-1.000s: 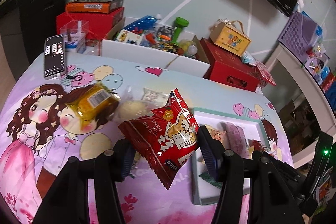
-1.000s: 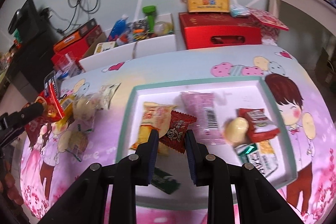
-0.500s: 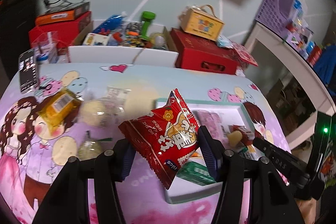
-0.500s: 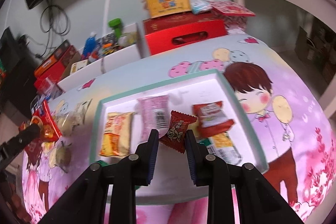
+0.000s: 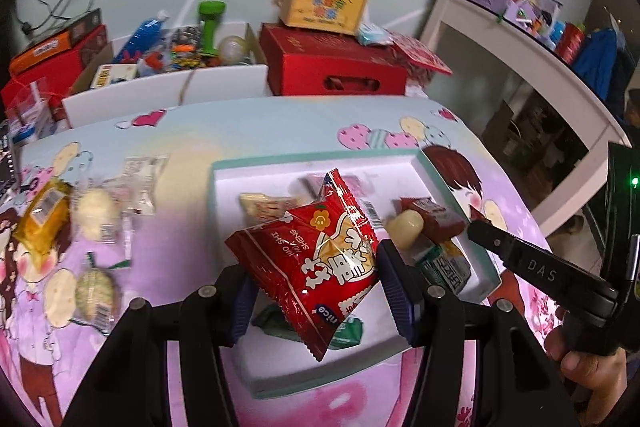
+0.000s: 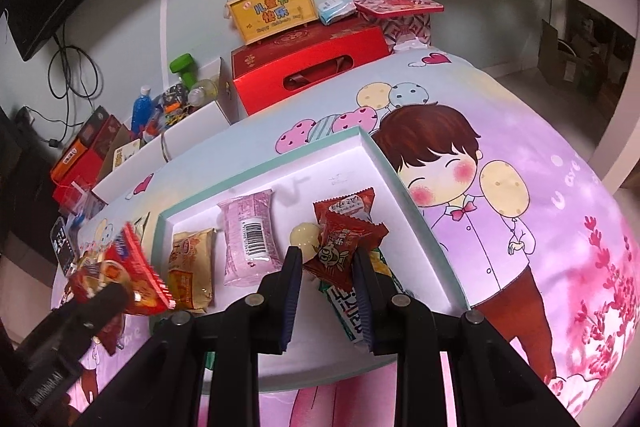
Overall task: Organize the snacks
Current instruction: 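Carry the red snack bag and red candy into the white tray and open both tools, then move both tools back over the snack pile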
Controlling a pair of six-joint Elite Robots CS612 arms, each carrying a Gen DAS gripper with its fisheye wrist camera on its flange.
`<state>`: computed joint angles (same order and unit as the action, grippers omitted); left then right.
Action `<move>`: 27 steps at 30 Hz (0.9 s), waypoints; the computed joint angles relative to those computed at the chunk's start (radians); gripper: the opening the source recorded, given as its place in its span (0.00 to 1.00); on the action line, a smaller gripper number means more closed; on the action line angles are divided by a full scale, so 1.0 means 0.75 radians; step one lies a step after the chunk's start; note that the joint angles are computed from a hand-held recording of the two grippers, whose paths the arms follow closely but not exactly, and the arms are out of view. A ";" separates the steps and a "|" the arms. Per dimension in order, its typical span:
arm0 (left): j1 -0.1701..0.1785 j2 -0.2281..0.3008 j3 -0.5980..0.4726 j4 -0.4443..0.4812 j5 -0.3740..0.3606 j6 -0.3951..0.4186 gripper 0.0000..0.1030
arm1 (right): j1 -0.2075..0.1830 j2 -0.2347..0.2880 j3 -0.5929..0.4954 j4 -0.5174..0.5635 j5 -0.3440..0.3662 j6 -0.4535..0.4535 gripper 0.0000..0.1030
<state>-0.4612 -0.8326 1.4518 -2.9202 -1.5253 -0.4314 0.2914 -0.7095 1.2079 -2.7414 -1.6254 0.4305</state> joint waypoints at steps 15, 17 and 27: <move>-0.013 0.060 -0.070 0.043 -0.031 0.057 0.58 | 0.003 0.028 -0.038 0.045 0.041 -0.023 0.27; -0.011 0.059 -0.070 0.047 -0.034 0.052 0.58 | 0.004 0.031 -0.043 0.051 0.043 -0.024 0.27; 0.008 0.048 -0.057 0.063 -0.031 -0.028 0.65 | 0.011 0.048 -0.072 0.085 0.047 -0.047 0.28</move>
